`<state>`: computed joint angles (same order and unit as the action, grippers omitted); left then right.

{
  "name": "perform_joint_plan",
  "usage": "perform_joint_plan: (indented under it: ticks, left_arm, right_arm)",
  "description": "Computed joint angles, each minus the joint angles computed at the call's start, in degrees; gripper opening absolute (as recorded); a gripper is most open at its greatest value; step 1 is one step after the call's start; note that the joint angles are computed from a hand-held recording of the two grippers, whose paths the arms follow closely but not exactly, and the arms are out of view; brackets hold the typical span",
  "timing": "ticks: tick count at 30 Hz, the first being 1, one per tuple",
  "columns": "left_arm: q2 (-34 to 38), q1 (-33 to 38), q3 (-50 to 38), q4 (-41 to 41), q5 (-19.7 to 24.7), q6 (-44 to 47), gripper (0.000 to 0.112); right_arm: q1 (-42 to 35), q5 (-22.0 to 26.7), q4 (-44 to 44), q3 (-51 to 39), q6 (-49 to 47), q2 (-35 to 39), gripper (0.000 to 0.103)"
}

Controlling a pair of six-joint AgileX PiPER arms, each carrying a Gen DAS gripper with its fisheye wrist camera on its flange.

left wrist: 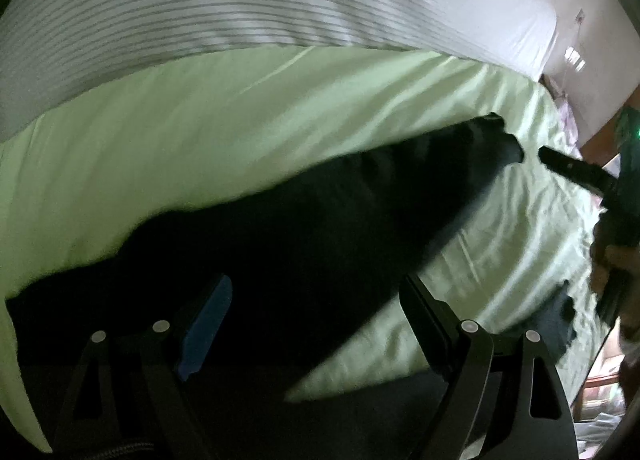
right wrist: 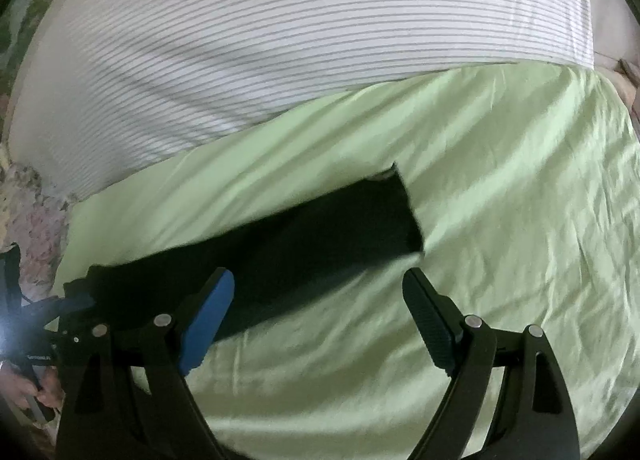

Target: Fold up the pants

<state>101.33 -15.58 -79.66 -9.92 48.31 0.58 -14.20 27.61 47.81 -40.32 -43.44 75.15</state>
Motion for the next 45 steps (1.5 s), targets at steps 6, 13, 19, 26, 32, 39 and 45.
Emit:
perform_joint_plan:
  ticks: [6, 13, 19, 26, 32, 39, 45]
  left_arm:
    - [8.7, 2.0, -10.2, -1.1, 4.6, 3.7, 0.086]
    - [18.0, 2.0, -21.5, 0.4, 10.0, 5.9, 0.086]
    - [23.3, 2.7, -27.9, -1.8, 13.5, 7.5, 0.077]
    - [23.5, 3.0, -29.2, -2.4, 16.7, 10.7, 0.014]
    - [17.6, 5.5, -22.5, -9.9, 15.6, 17.2, 0.005]
    - [7.8, 4.2, -9.6, -13.7, 12.0, 22.2, 0.004]
    - [0.4, 4.7, -0.3, -16.1, 10.0, 24.8, 0.003]
  right_arm:
    - [-3.1, 4.2, -4.0, -12.2, 2.6, 12.6, 0.087]
    - [-3.8, 8.0, -9.0, -24.1, 8.8, 24.0, 0.087]
    - [-3.3, 12.6, -10.9, -30.2, 11.4, 31.3, 0.040]
    - [-5.1, 11.8, -3.3, -25.6, 1.7, 26.8, 0.010]
    - [-14.0, 19.0, 5.5, -18.5, -10.4, 19.2, 0.009]
    - [-24.9, 29.9, 10.0, -13.4, -22.4, 13.4, 0.009]
    - [-32.2, 36.0, 9.6, -6.5, -29.0, 7.5, 0.009]
